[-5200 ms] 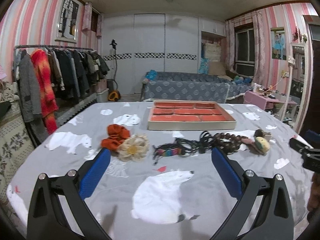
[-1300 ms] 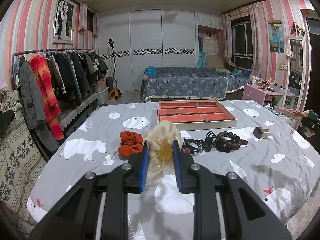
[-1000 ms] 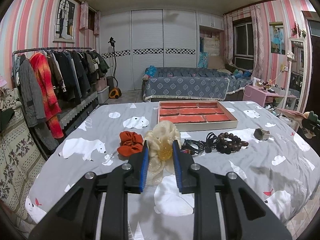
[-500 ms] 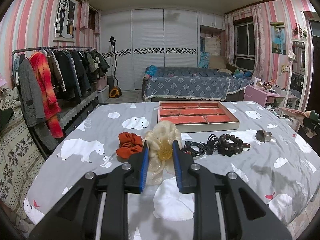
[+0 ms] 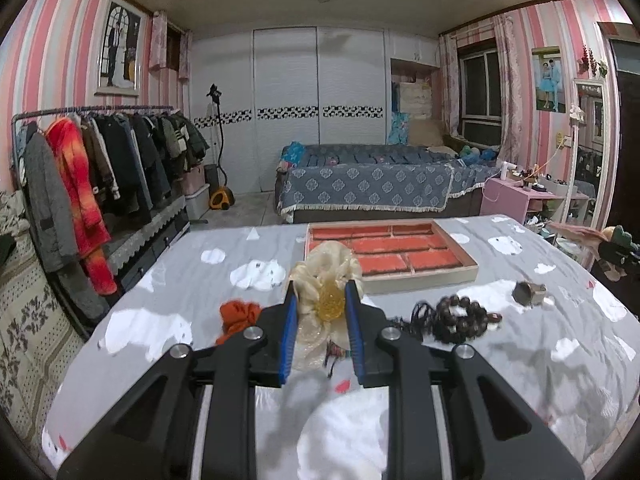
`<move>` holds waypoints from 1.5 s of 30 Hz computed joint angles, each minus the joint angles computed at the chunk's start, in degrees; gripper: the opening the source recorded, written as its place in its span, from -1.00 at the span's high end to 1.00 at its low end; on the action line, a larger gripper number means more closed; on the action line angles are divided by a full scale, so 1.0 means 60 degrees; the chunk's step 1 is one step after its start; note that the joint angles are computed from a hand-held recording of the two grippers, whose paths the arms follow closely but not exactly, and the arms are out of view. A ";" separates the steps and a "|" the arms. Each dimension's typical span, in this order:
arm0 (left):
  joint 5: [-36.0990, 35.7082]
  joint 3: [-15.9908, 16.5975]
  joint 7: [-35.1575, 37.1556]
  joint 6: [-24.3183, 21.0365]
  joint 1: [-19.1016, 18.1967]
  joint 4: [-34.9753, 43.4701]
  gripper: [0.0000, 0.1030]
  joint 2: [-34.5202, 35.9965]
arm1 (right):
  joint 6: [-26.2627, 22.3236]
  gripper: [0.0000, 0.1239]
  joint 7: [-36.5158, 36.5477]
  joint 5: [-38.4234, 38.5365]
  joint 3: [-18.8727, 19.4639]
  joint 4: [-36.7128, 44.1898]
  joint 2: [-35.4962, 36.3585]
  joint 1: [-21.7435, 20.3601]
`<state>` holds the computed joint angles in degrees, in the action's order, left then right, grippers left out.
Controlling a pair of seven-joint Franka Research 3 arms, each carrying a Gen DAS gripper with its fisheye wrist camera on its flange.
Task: Organize jewelry
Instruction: 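Lift the pineapple plush with the right tool while the left tool lifts the flower clip, then lower the pineapple plush into the tray with the right tool while the left tool lowers the flower clip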
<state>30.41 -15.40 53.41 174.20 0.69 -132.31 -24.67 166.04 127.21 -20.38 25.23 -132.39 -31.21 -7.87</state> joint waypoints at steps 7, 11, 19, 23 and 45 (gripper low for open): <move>0.0702 -0.0371 -0.0365 0.0035 0.0374 0.1978 0.55 0.1947 | 0.0130 0.29 0.0551 -0.0952 0.0434 0.1395 0.1489 -0.0714; 0.0994 -0.0077 -0.0542 -0.0164 -0.0041 0.3194 0.55 0.3132 | -0.0070 0.29 0.1104 -0.1970 0.0560 0.2524 0.2691 -0.0890; 0.0062 0.0529 0.0679 -0.0936 -0.0986 0.5448 0.55 0.5212 | -0.0875 0.28 0.1727 -0.3612 0.0366 0.5269 0.5511 -0.0346; -0.0346 0.0869 0.1098 -0.1279 -0.1435 0.6552 0.55 0.6281 | -0.1411 0.28 0.1471 -0.3779 -0.0004 0.6742 0.6976 0.0315; -0.2809 0.0829 0.3644 -0.3846 -0.1726 1.0235 0.53 0.9644 | -0.3888 0.27 -0.1440 -0.1019 -0.2041 1.0847 1.0750 0.2668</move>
<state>13.55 -10.43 75.28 151.12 -9.66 -70.90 33.19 142.71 118.56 -26.49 12.99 -67.30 33.29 8.14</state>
